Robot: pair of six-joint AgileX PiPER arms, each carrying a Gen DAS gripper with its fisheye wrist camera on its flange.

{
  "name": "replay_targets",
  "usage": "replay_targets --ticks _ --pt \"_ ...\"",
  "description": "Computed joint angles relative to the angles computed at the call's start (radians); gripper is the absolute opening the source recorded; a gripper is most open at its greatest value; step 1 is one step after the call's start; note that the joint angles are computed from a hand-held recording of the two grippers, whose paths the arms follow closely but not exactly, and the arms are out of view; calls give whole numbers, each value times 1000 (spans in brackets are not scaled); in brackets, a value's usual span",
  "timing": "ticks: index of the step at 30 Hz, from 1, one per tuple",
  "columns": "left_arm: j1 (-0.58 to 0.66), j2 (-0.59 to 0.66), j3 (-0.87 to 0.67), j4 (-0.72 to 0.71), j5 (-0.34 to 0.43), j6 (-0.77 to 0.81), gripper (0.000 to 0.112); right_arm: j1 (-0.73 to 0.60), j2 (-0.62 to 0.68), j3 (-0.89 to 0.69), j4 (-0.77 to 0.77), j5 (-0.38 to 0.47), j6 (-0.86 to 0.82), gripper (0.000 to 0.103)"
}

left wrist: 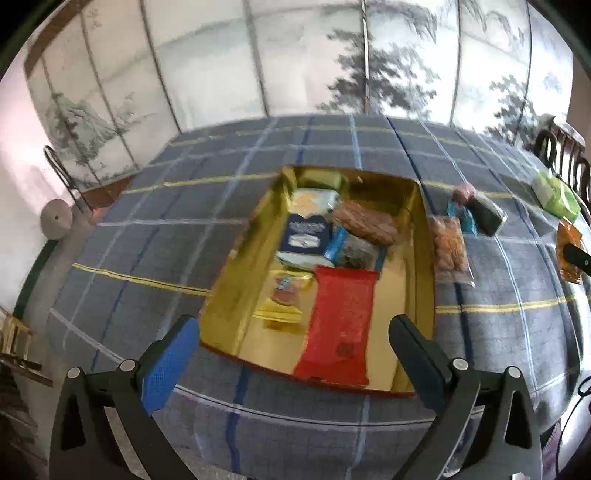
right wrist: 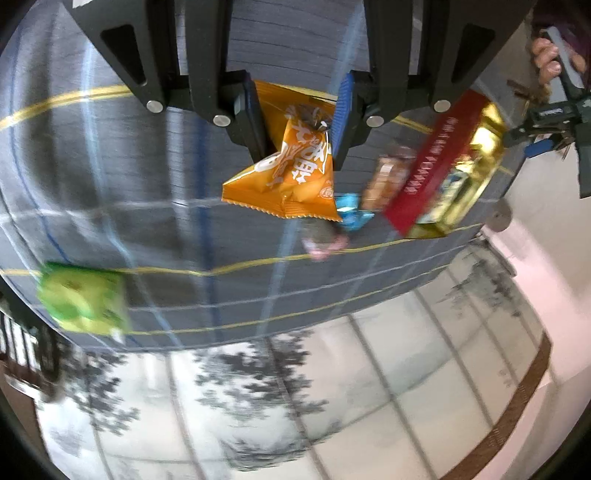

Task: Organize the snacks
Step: 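Lower the orange packet into the gold tin and open the right gripper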

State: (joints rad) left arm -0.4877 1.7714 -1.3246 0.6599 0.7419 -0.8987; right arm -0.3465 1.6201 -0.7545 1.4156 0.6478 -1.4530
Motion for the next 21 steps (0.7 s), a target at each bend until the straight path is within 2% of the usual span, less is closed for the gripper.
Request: replay_targets --ticks 3,7,9,14,21 --pt "17 -50 68 19 -47 -23 101 90 -37 -19 -12 0 55 33" --pt "104 -143 192 -45 -199 -26 101 227 -63 -69 -41 -4 128 33" --pt "133 -171 239 -27 -245 -59 101 287 -57 -97 -51 -8 157 33" --pt "148 -189 288 95 -226 -180 101 460 20 -205 -76 -26 249 33" --pt "185 -231 365 184 -294 -269 101 645 188 -415 -212 -27 454 33"
